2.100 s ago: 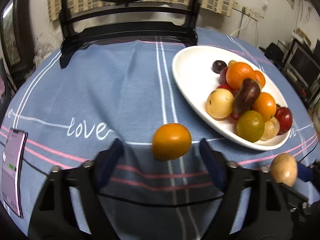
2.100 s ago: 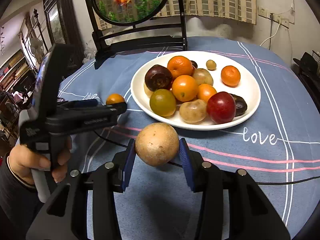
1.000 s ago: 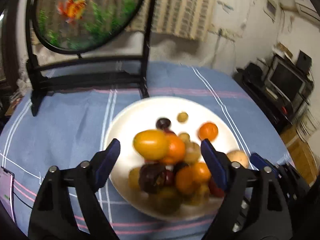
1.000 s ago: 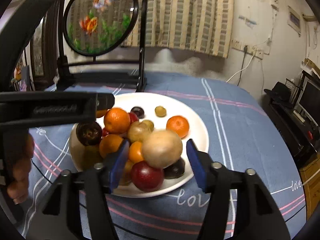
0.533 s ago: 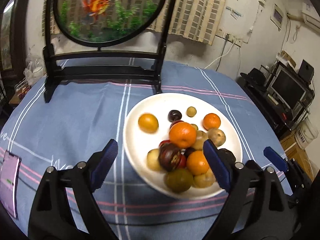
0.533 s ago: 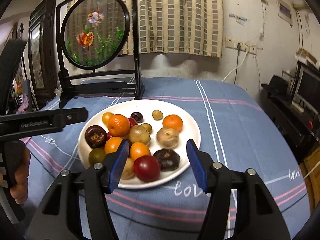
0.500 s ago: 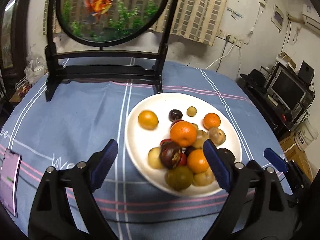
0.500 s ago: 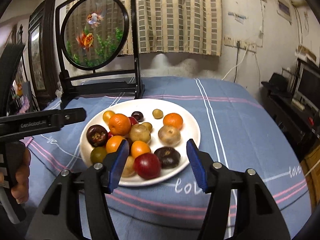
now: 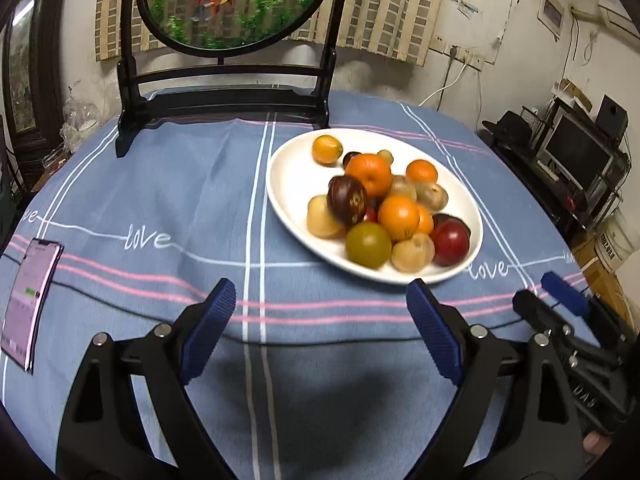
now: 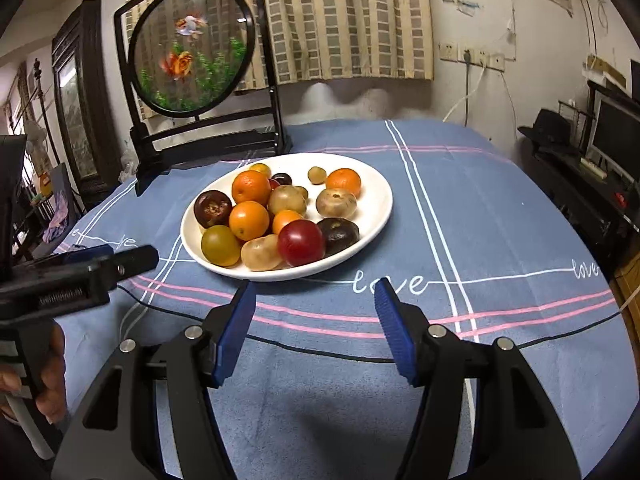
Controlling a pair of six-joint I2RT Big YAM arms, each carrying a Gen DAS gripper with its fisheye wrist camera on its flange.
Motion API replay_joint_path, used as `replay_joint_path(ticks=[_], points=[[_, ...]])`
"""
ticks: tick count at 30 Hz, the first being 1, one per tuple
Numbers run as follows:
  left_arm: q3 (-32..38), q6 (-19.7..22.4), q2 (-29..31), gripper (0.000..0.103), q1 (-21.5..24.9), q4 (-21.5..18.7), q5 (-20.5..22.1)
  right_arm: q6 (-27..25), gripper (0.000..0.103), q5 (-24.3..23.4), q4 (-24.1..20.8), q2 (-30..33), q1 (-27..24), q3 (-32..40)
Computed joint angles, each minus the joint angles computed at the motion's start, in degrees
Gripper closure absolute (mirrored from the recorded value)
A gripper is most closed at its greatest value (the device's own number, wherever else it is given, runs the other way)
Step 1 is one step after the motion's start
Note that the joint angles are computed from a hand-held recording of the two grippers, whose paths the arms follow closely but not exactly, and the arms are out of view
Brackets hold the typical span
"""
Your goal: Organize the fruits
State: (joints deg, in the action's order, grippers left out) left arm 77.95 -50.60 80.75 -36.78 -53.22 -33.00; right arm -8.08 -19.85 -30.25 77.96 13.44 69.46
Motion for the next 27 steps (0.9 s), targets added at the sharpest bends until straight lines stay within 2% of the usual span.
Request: replay_joint_path(ticks=[5,16,18,20,23,24,25,27], points=[[-1.4,-1.9,-0.2,0.014,-1.4,-1.3,-1.9,-1.0,0.041,2.0,-0.5,0.3,0.5,0.0],[-0.7,0.0,0.7,0.014,-2.2,-2.2,-2.0,-3.3,0.041,7.7,-6.7,1.7,2.0,1.3],[-0.3,0.5,1.2,0.014,-2.4,-2.9,-2.1,-3.9,0.039,8.3,-7.7,1.8,2.3,1.2],[0.2,0.9,1.7,0.014,-2.7,-3.7,-2.1,-4.3,0.032,8.6,-8.0,1.7,2.3,0.8],[0.5,1.3,2.0,0.014,-3.1,-4.1,-1.8,-4.3,0.03,8.6,-8.0,1.3,1.8,0.0],[0.5,1.4,2.0,0.011,-3.3,-4.0,-1.8,-4.1,0.03,8.7,-8.1,1.3,1.5,-0.2],[0.6,1.1,2.0,0.003,-3.4,-4.2,-1.9,-3.9,0.03,8.7,-8.2,1.2,1.2,-0.3],[0.6,0.1,1.9,0.002,-3.9,-4.6,-3.0,-3.7,0.03,8.4,-8.5,1.0,0.8,-0.5]])
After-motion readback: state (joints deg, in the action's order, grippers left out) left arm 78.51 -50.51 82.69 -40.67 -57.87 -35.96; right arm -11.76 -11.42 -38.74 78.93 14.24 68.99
